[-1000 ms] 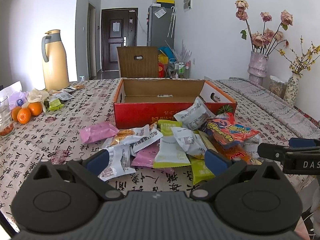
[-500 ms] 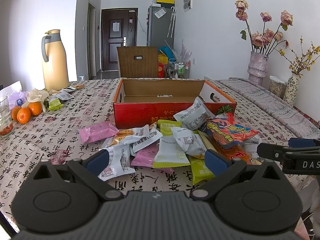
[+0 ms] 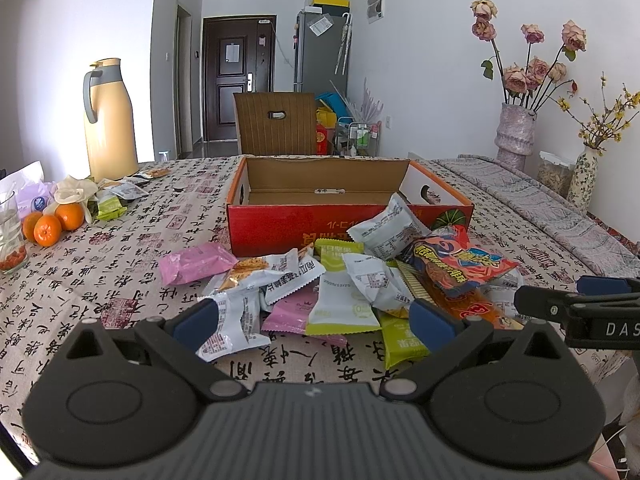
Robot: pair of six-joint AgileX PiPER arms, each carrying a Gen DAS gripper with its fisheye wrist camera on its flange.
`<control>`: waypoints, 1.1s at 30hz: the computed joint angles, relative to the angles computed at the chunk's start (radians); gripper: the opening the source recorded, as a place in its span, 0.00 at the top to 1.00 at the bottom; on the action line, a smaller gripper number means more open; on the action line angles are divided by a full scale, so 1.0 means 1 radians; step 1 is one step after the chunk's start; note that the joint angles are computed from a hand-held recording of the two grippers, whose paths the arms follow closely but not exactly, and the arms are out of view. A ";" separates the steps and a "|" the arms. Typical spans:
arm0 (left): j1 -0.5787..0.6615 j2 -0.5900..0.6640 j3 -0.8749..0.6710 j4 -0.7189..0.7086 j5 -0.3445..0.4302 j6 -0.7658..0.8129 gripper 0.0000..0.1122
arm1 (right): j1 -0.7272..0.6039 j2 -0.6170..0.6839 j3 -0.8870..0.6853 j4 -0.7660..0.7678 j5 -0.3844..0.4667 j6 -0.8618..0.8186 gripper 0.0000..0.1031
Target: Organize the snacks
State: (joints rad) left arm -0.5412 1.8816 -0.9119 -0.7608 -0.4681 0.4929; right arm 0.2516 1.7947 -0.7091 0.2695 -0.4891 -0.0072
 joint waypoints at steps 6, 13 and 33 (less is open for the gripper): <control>0.000 0.001 0.000 -0.003 -0.002 0.001 0.08 | 0.001 0.000 0.000 0.001 -0.001 0.000 0.00; 0.000 0.001 0.000 -0.001 -0.002 0.000 0.08 | 0.002 0.001 0.000 0.003 -0.001 -0.001 0.00; 0.004 0.017 -0.015 0.011 0.010 0.006 0.08 | 0.003 0.018 -0.022 -0.005 0.013 -0.006 0.00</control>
